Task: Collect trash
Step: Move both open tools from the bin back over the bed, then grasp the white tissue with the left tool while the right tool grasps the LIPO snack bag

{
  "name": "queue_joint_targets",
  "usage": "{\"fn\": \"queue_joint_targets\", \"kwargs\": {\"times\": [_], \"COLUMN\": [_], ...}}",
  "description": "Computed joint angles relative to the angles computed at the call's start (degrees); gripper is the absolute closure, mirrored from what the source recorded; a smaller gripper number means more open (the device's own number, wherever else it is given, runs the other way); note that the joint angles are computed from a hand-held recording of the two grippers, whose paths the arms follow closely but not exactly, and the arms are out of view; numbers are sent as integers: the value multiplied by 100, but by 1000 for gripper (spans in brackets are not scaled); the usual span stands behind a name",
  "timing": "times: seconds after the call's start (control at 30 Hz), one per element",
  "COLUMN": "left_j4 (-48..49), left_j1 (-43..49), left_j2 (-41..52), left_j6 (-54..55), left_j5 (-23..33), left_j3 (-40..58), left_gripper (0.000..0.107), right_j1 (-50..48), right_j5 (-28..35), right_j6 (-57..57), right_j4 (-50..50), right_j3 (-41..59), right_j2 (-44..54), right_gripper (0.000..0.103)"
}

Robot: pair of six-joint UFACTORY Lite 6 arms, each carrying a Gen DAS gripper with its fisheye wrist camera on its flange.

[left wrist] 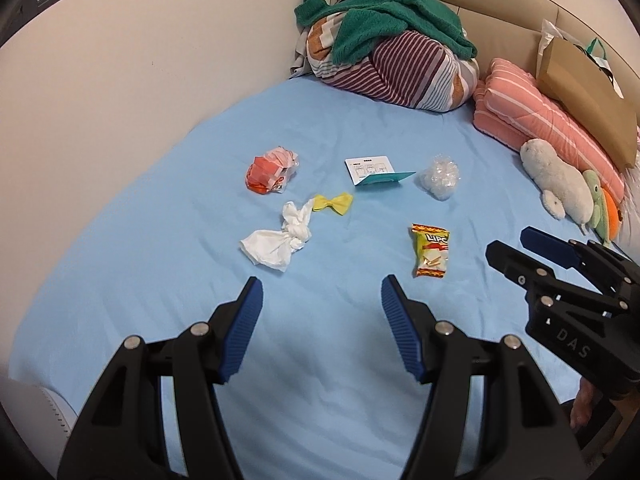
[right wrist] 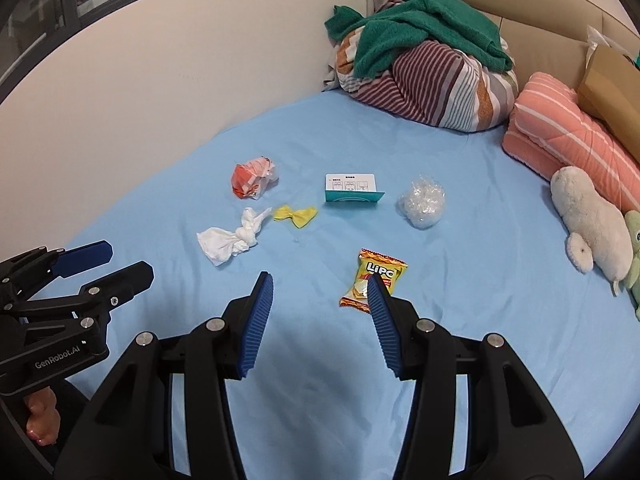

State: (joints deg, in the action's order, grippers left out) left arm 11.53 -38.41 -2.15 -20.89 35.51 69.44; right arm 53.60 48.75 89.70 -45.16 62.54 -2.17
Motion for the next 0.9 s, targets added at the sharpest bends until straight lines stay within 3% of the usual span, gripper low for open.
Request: {"fn": "queue_joint_targets", "kwargs": {"times": [0.37,0.9], "left_j4": [-735,-2112], "left_j1": [749,1201], "left_j2": [1956,4602], "left_j6": [1546,4006], "left_j5": [-807,-982], "left_j3": [904,2929], "left_gripper": [45,45], "right_j1": [-1062,-1608], "right_j5": [-865,-1353], "right_j6": [275,622], "right_j4": [-260,-350], "right_j3": [39,387], "right_j2": [1118,2655], "right_gripper": [56,51]}}
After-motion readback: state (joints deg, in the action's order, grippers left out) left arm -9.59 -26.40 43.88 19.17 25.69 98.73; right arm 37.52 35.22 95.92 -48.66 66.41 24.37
